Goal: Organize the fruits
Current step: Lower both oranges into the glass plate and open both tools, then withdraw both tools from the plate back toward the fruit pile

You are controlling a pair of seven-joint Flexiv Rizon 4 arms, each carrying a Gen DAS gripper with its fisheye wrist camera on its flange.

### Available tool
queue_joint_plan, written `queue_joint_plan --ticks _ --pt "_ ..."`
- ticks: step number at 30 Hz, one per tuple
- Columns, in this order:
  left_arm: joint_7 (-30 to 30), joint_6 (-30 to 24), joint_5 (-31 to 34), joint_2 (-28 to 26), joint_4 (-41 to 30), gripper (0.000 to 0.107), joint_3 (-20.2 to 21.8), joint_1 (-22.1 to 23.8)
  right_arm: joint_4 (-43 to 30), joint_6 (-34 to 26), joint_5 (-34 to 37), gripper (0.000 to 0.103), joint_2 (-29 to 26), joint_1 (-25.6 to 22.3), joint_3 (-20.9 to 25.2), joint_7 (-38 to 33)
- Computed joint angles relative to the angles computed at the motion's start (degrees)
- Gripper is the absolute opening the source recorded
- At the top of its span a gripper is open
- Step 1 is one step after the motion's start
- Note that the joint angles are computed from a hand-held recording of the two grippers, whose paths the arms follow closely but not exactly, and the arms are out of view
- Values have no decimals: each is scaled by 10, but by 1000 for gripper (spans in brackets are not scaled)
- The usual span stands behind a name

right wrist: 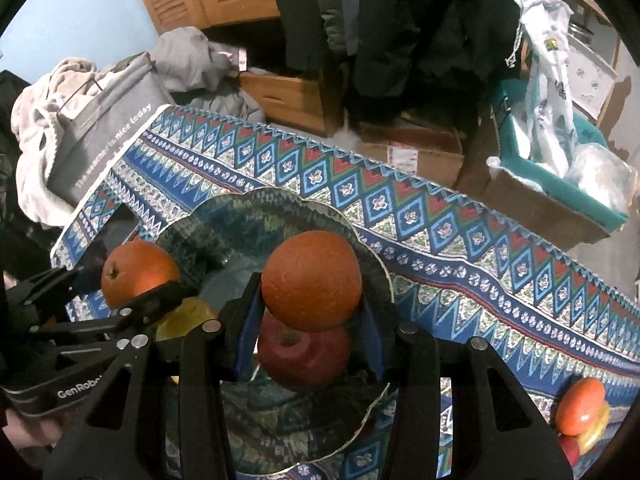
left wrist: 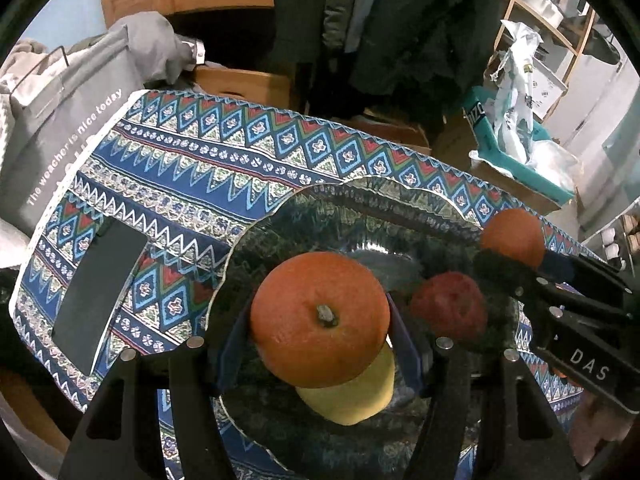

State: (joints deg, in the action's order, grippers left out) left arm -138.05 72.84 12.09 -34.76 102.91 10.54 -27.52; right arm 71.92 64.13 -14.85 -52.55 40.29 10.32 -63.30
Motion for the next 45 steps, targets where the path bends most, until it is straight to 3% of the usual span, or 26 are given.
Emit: queue_joint_plan --ticks 13,29,41,45 --pt "12 11 -21 -5 5 66 -12 11 -32 -25 34 45 -18 -13 27 -28" --pt "7 12 -5 12 5 66 2 -10 -4 3 34 51 8 -8 8 -14" --pt "-30 -22 55 40 -12 66 9 -33 81 38 -78 52 68 34 -79 88" --pt "-43 -28 77 52 -14 66 5 -37 114 59 -112 59 90 40 -97 129"
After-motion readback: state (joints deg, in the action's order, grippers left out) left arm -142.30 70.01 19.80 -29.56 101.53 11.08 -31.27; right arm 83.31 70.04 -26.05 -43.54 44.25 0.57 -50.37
